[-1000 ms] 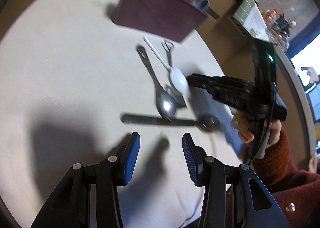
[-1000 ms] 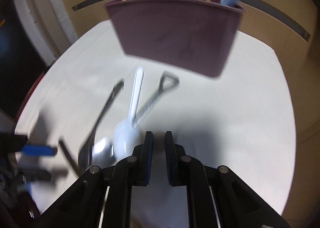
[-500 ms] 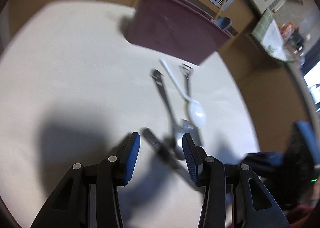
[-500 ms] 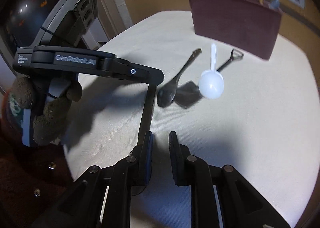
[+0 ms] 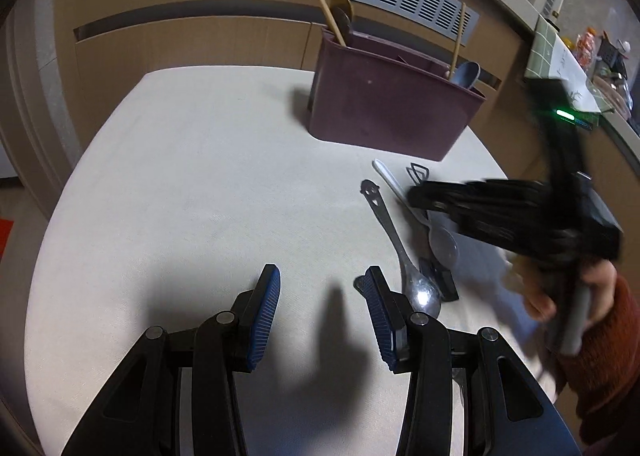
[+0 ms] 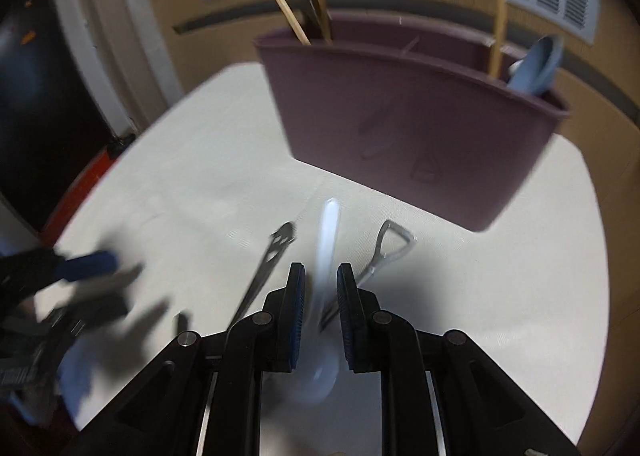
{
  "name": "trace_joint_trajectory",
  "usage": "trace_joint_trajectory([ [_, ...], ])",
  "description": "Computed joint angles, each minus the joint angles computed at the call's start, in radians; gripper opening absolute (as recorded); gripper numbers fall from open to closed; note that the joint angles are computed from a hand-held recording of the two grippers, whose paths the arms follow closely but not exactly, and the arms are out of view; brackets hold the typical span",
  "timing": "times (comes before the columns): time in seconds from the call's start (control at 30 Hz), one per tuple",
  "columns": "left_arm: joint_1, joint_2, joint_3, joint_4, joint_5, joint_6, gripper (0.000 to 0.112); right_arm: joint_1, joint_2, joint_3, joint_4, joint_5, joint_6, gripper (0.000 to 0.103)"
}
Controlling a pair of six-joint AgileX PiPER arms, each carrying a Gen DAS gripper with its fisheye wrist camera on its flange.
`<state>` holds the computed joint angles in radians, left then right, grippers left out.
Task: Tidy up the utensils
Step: 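Grasp the white plastic spoon handle with the right tool while the left tool moves toward the dark-handled spoon, then grasp the dark-handled metal spoon by its handle with the left tool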
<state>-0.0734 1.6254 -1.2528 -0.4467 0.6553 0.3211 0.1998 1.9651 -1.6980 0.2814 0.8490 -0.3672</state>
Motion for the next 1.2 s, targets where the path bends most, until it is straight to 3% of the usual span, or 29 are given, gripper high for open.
trace_joint_trajectory([
  [0.17, 0.003, -0.001, 0.006, -0.011, 0.010, 0.015, 0.045, 0.044, -0.032, 0.065, -0.096, -0.068, 0.027, 0.017],
  [0.23, 0.003, 0.000, 0.006, -0.015, 0.016, 0.020, 0.045, 0.046, -0.073, 0.124, -0.115, -0.090, 0.032, 0.012],
  [0.27, 0.002, -0.001, 0.006, -0.015, 0.017, 0.022, 0.045, 0.040, -0.085, 0.139, -0.108, -0.089, 0.029, 0.007],
  [0.5, -0.020, -0.001, 0.001, 0.015, 0.025, -0.005, 0.045, -0.054, -0.273, 0.375, -0.010, -0.222, -0.022, 0.007],
  [0.63, -0.042, 0.001, -0.006, 0.039, 0.030, -0.026, 0.045, -0.136, -0.344, 0.464, 0.055, -0.227, -0.059, 0.007],
  [0.83, -0.082, 0.012, -0.021, 0.073, 0.038, -0.050, 0.045, -0.169, -0.380, 0.553, -0.002, -0.282, 0.041, 0.007],
  [1.0, -0.129, 0.005, -0.012, 0.062, 0.045, 0.006, 0.045, -0.249, -0.429, 0.651, 0.189, -0.292, -0.113, 0.011],
  [1.07, -0.150, -0.008, -0.001, 0.048, 0.056, 0.053, 0.045, -0.247, -0.437, 0.664, 0.198, -0.307, -0.119, 0.011],
  [1.2, -0.180, -0.023, 0.003, -0.047, 0.157, 0.197, 0.045, -0.259, -0.454, 0.698, 0.252, -0.339, -0.158, 0.011],
])
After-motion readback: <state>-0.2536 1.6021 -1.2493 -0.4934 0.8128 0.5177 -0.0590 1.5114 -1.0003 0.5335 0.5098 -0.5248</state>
